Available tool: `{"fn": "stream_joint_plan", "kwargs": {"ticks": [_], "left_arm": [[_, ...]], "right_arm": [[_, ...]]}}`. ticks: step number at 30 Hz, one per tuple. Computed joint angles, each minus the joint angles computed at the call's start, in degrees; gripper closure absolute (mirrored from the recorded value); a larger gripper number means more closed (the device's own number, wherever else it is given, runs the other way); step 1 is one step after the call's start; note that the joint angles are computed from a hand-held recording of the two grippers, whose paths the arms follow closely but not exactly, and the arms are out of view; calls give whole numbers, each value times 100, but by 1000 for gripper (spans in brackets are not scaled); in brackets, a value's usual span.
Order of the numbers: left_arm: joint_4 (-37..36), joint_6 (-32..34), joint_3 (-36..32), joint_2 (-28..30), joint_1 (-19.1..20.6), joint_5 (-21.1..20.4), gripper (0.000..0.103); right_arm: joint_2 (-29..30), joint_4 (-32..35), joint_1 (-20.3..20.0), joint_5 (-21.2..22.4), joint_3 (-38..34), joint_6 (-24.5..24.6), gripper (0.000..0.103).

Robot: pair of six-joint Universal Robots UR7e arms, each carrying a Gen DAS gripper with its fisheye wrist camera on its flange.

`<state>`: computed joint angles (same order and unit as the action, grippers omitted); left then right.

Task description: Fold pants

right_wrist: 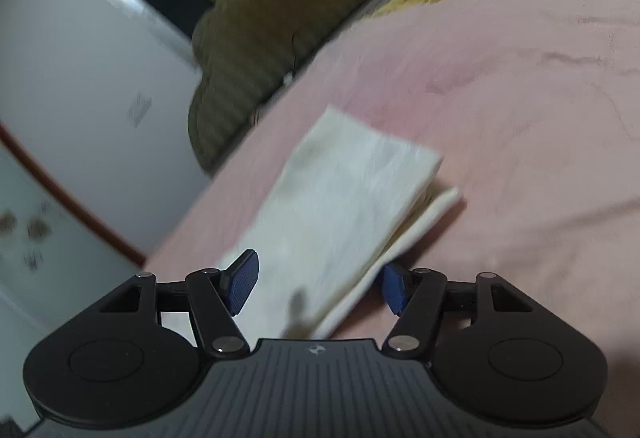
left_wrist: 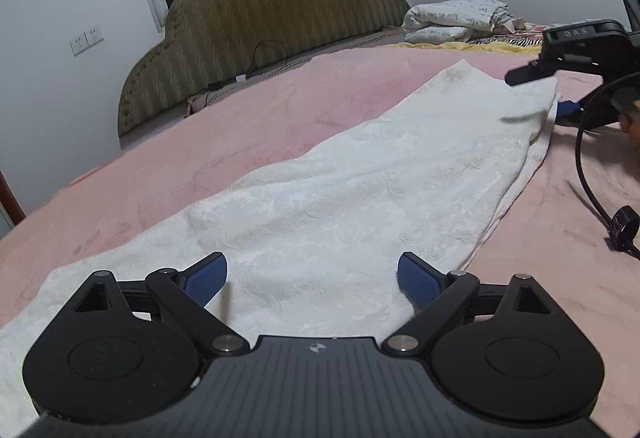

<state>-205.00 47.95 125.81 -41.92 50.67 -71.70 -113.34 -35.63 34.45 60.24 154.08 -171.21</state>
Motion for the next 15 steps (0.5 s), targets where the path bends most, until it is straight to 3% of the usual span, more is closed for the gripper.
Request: {"fn": "stream_joint_plan", "kwargs": {"ticks": [2,8,9,12,15], "left_arm": [[207,-159,-52,-45,25,-2,6],[937,-739,-265,-196,155,-68,0],[1060,-820,-307,-223,183,-87,0],[1262,-957,-378,-260,212,-114,0],[1246,-961,-367,-256,198,-98,0]], "right_arm": [[296,-219,302,447,-240,111,40],[961,-347,1008,1515,-847,-219,38],[993,-380,1013,1478,-847,-286,35],[876,-204,707,770,-805,-488,16],[973,-314,883,993,-808,-682,12]]}}
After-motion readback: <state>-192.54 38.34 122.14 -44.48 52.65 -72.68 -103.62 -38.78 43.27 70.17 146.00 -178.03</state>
